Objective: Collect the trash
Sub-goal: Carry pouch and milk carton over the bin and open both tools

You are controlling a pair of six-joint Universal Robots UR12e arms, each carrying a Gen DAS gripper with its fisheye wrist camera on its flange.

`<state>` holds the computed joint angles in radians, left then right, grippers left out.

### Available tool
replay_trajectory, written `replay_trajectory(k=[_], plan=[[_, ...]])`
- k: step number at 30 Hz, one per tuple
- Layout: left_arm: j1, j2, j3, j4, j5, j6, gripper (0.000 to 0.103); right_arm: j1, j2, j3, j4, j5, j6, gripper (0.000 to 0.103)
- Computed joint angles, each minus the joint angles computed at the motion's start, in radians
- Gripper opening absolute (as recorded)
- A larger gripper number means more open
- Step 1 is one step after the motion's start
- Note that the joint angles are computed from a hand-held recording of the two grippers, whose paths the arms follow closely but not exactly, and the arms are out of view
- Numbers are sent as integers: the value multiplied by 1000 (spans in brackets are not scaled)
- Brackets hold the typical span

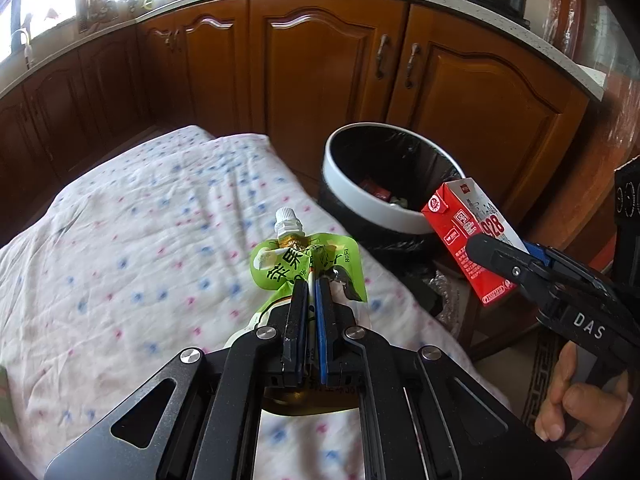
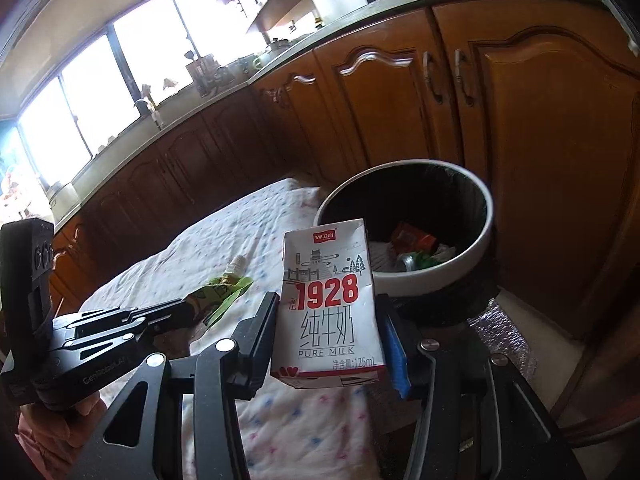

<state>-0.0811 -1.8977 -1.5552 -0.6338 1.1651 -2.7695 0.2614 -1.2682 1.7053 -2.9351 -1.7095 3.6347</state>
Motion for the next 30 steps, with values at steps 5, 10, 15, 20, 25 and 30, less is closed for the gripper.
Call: replay_trajectory(k=[5, 10, 15, 20, 25, 30], plan=[[-14, -20, 38, -23, -16, 14, 4, -25, 1, -15, 26, -8, 8, 49], [-34, -52, 100, -50, -27, 28, 4, -35, 7, -39, 56, -26, -3, 49], [-53, -81, 158, -76, -27, 51, 4, -48, 18, -63, 102, -25, -14, 49], [-74, -116, 218, -126, -19, 81, 4, -67, 31, -86, 146, -2, -22, 49], [-96, -151, 267, -160, 5, 83, 4, -78, 47, -112, 192, 5, -42, 49], [-113, -178, 301, -184, 30, 84, 4, -84, 58, -129, 215, -1, -62, 49]])
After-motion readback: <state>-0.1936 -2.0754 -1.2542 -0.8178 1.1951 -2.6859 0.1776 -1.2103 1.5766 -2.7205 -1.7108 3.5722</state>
